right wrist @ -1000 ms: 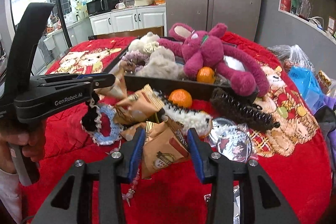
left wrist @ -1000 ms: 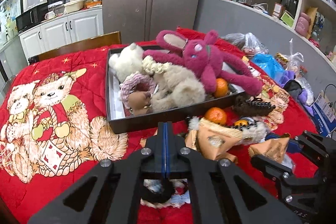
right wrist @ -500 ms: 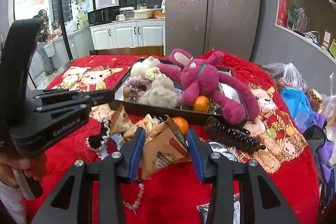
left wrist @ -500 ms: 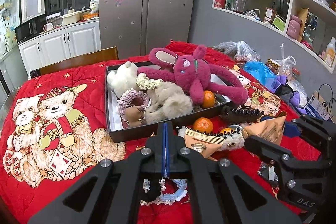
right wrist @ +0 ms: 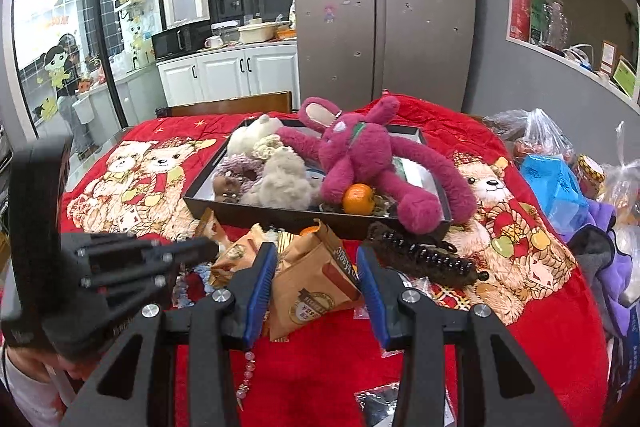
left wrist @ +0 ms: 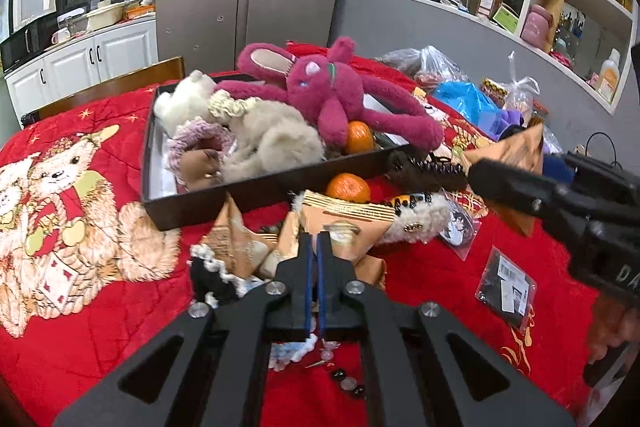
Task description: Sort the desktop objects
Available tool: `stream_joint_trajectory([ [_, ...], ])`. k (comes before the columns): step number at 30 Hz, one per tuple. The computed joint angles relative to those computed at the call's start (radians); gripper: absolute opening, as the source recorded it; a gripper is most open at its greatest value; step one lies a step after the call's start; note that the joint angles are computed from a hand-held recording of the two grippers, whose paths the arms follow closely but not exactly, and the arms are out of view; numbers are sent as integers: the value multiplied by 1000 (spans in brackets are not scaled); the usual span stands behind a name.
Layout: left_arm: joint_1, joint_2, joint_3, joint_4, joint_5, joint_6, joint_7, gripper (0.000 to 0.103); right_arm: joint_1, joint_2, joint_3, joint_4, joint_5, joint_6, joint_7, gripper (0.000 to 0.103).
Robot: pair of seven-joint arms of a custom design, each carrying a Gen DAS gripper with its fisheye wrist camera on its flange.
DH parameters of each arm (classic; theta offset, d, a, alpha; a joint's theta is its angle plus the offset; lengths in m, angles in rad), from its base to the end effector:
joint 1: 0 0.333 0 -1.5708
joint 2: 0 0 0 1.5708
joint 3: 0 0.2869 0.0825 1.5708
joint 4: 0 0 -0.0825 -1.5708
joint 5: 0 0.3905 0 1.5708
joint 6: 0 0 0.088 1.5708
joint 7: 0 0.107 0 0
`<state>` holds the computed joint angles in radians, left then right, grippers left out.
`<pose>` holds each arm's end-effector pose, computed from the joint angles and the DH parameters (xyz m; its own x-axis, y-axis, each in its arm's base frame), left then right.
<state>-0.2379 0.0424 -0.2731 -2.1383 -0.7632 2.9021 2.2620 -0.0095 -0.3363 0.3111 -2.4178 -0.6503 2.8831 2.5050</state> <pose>0.5346 -0.2508 0.4246 -0.5464 -0.8206 0.1675 -0.6518 0.2911 -0.7003 0.4646 0.1883 0.4789 -0.0277 -0.9993 -0.0248 -0.6416 0.0368 -0.7662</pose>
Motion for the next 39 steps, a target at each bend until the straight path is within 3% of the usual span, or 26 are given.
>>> stream_joint_trajectory([
  [2, -5, 7, -7, 4, -9, 5, 3, 21, 3, -3, -8, -4, 5, 6, -7, 42],
  [4, -12, 11, -11, 1, 29, 32, -24, 43, -2, -8, -7, -8, 5, 9, -8, 42],
  [7, -10, 9, -31, 3, -59, 53, 72, 64, -8, -15, -11, -17, 19, 23, -16, 42],
  [9, -18, 17, -27, 6, -9, 60, 31, 69, -17, -17, -8, -21, 25, 30, -20, 42],
  [16, -30, 108, -2, 51, 373, 80, -285, 67, -32, -14, -1, -28, 60, 51, -49, 42],
  [17, -28, 114, -2, 56, 406, 76, -313, 65, -37, -15, 2, -30, 61, 53, -49, 42],
  [19, -27, 122, 3, 57, 473, 89, -377, 50, -45, -15, 5, -34, 66, 58, -51, 42],
  [20, -30, 123, 13, 60, 514, 87, -424, 49, -50, -15, 7, -36, 67, 60, -51, 42],
  [23, 34, 123, -48, 65, 469, 76, -393, 44, -56, -10, 9, -37, 77, 62, -56, 42],
  [28, 75, 107, -92, 54, 436, 79, -368, 39, -55, -6, 12, -36, 86, 63, -68, 42],
  [32, 52, 69, -67, 21, 491, 115, -419, 39, -51, -8, 14, -33, 91, 63, -75, 42],
  [36, 53, 35, -71, 6, 432, 122, -386, 39, -45, -9, 12, -23, 102, 62, -93, 42],
  [39, 31, 13, -39, -2, 474, 126, -438, 39, -44, -13, 18, -9, 99, 50, -99, 42],
])
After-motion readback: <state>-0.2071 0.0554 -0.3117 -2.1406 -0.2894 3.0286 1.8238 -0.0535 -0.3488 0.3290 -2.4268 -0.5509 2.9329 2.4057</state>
